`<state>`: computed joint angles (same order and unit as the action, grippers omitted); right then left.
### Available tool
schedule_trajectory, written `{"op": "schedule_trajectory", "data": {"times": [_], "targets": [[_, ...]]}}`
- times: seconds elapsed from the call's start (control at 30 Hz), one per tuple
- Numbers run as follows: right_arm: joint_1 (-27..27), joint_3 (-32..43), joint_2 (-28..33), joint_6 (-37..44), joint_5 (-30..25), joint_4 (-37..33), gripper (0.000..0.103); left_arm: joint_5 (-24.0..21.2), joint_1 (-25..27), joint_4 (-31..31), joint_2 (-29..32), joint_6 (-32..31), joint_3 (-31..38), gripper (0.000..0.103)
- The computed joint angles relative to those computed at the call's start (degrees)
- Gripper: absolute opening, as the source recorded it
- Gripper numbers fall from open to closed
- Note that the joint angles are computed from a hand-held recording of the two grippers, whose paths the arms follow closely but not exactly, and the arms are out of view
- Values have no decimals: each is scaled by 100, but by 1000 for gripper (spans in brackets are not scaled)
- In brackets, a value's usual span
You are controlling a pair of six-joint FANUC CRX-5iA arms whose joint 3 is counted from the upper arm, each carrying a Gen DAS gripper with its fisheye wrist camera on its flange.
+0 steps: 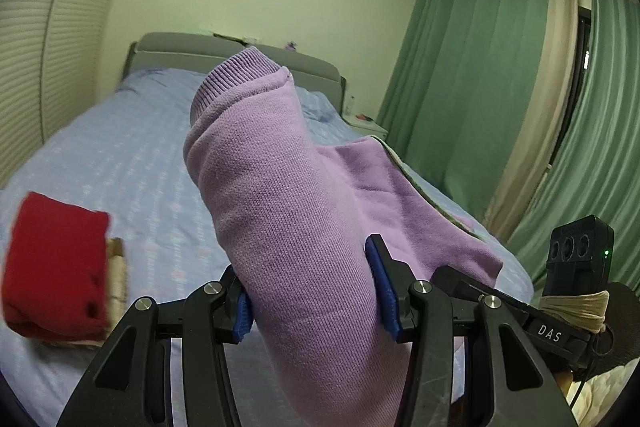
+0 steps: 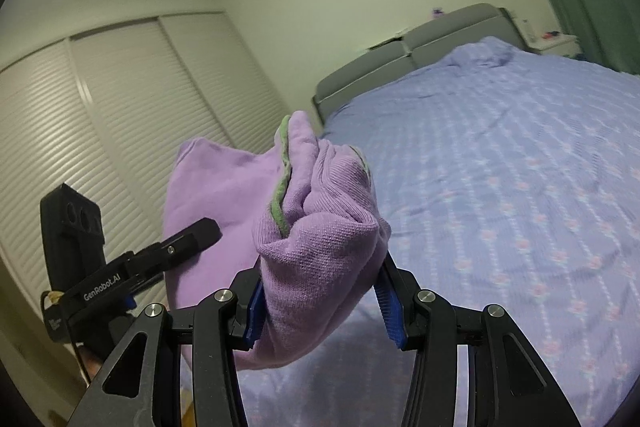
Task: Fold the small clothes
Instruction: 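Lift the folded sweatshirt with both grippers and carry it to the clothes stack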
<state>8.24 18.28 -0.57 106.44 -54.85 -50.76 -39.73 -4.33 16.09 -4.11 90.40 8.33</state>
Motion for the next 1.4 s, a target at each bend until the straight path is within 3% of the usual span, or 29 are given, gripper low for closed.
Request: {"op": "schedule_trajectory", "data": {"times": [0.27, 0.6, 0.93, 1.13, 1.4], "targets": [[788, 335, 228, -165, 149, 156, 48, -352, 780, 318, -386, -600, -132, 49], [1598, 759, 664, -353, 342, 363, 48, -792, 1876, 1424, -418, -1794, -240, 48], [2334, 1347, 1373, -902, 610, 957, 48, -1747, 2646, 1132, 194, -2396, 630, 48], [2791, 1577, 1731, -1351, 695, 1567, 48, -1737, 2779, 932, 428, -2580, 670, 47], [3043, 1743, 2070, -1786, 519, 2186, 47, -1967, 2903, 591, 890, -2358, 760, 47]]}}
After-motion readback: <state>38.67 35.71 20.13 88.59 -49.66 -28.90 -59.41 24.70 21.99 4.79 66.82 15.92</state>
